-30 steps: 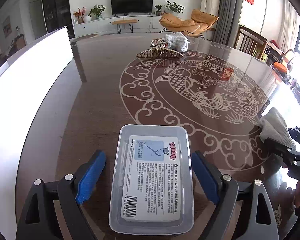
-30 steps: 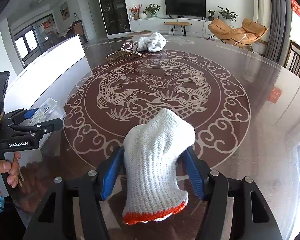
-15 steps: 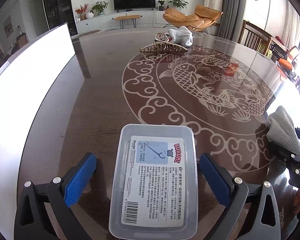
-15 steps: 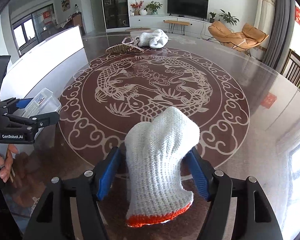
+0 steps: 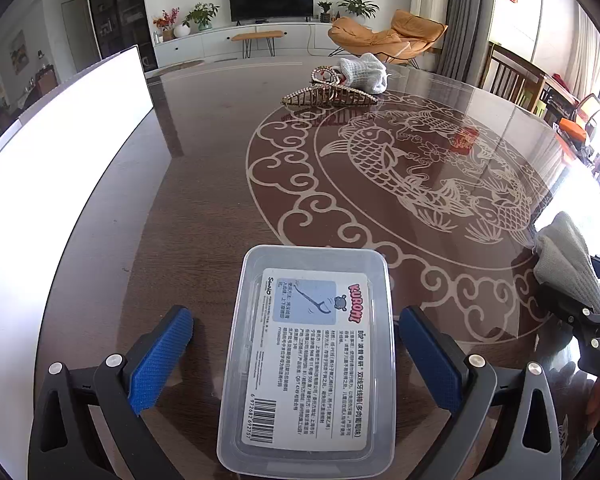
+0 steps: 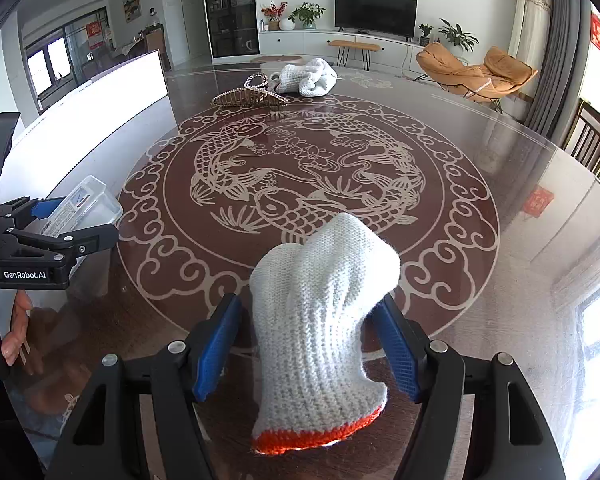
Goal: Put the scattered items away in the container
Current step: 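Lift and carry the container and glove toward the white box with both tools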
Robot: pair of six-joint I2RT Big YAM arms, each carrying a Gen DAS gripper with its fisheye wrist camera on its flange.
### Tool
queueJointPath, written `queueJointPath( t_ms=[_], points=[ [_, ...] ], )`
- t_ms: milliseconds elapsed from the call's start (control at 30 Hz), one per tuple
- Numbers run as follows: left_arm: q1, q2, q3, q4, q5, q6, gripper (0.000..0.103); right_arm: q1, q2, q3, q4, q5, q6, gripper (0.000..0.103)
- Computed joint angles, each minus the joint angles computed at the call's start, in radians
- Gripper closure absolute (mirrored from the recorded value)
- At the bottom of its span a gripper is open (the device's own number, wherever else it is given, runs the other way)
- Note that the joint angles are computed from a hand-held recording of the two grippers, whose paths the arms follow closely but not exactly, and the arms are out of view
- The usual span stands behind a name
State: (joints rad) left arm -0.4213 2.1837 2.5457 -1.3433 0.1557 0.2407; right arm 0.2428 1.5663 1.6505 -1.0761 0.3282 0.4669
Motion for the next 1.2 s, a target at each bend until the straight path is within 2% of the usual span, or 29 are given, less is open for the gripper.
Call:
queueJointPath(
  t_ms=[1000, 1200],
  points=[
    [0.000, 0.003, 0.004, -0.001, 0.001, 0.001, 0.000, -0.001, -0.001, -0.001, 0.001, -0.001, -0.001, 0.033],
    [-0.002, 0.045, 0.091, -0.057, 0.011, 0.017, 0.000, -0.001, -0.001, -0.001, 0.001, -0.001, -0.002, 0.033]
  ],
)
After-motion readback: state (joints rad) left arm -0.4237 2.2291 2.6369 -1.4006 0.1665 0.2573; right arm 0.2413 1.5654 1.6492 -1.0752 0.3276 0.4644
